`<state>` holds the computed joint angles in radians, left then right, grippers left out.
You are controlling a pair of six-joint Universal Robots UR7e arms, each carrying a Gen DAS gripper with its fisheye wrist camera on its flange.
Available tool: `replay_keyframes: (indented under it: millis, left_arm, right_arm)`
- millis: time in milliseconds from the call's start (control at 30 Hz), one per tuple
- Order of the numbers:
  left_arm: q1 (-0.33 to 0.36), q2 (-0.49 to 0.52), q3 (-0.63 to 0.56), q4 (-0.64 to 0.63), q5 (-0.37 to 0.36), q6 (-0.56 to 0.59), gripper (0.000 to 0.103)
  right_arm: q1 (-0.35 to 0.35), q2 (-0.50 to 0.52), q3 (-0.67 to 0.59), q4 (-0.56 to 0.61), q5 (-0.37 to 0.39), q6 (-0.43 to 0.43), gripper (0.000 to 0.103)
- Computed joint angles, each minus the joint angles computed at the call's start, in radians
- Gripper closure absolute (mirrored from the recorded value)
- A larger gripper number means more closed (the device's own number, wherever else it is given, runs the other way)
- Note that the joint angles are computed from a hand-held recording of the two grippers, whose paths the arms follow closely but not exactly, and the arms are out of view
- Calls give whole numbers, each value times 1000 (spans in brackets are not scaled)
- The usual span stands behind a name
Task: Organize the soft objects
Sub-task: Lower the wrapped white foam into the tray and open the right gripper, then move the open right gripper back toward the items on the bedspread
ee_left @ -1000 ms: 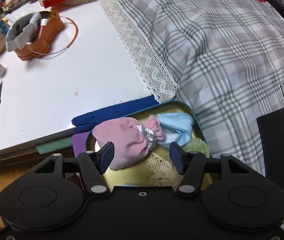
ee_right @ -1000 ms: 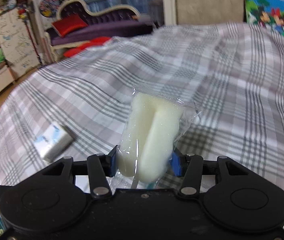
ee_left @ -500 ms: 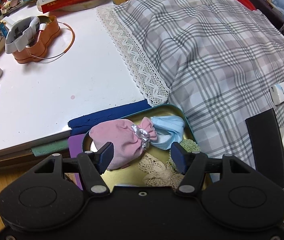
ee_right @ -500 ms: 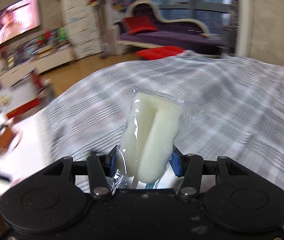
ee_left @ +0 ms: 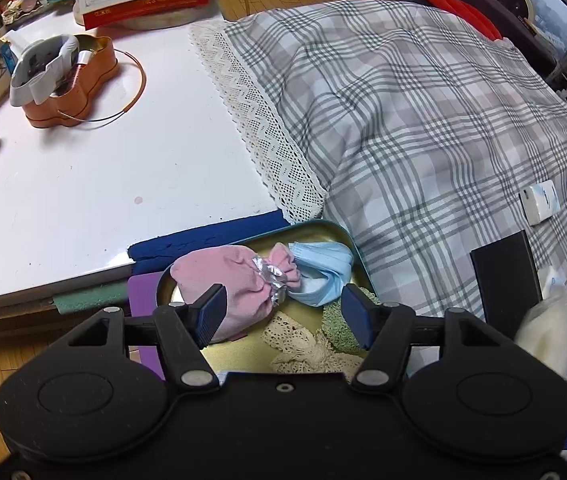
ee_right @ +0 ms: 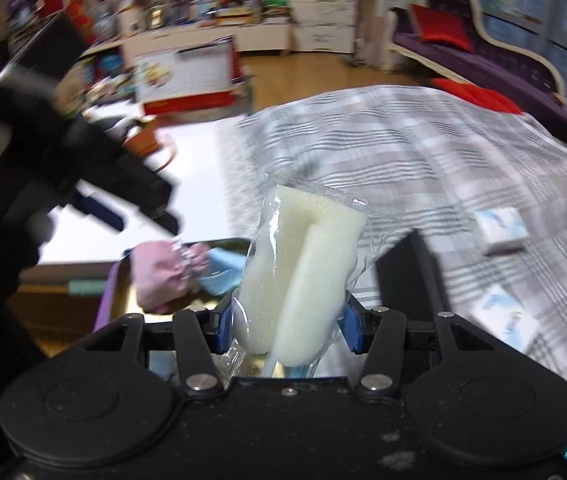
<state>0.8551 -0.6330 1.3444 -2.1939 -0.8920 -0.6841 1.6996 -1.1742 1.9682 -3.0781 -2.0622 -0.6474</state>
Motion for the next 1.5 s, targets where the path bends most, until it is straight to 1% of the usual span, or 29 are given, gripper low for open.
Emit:
replay_keyframes:
  millis: [33,67,133,233,467,567,700,833,933,1067,1267,1367,1500]
  left_arm:
    - [0,-2,4,-5,0,3,44]
    - [-1,-4,7,-8,1,5,44]
    - [-2,-6,11,-12,1,6,43]
    - [-2,-11,17,-23,-2,10,40]
    - [-4,-14,24,-38,-4,26,40]
    - [-6,-15,28,-38,-5,36,40]
    - [-8,-17,34,-41,-5,49,40]
    - [-8,-20,37,-47,-8,54,40]
    - [-8,-21,37,-48,-11,59,40]
    - [-9,-16,32,-43,-10,64,40]
    - [-14,-3,19,-27,-4,77,40]
    - [-16,5,11,-11,-2,81,40]
    - [-19,13,2,13,6,80,40]
  right_arm:
    - [5,5,2,10,0,-2,46]
    - [7,9,4,14,1,-3,40]
    - [13,23,6,8,-15,-11,40]
    - [24,39,6,8,-44,-15,40]
    - [25,30,-9,4,-120,-53,40]
    - [22,29,-25,6,-164,-54,40]
    - [12,13,-43,11,-201,-60,41]
    - [-1,-11,-67,14,-237,-73,41]
    - [-14,-26,-88,1,-274,-105,41]
    - [-28,-47,-109,-43,-335,-185,41]
    - [-50,-110,-130,-85,-400,-289,41]
    - [-62,-157,-133,-53,-425,-282,41]
    - [-78,-226,-123,40,-476,-230,41]
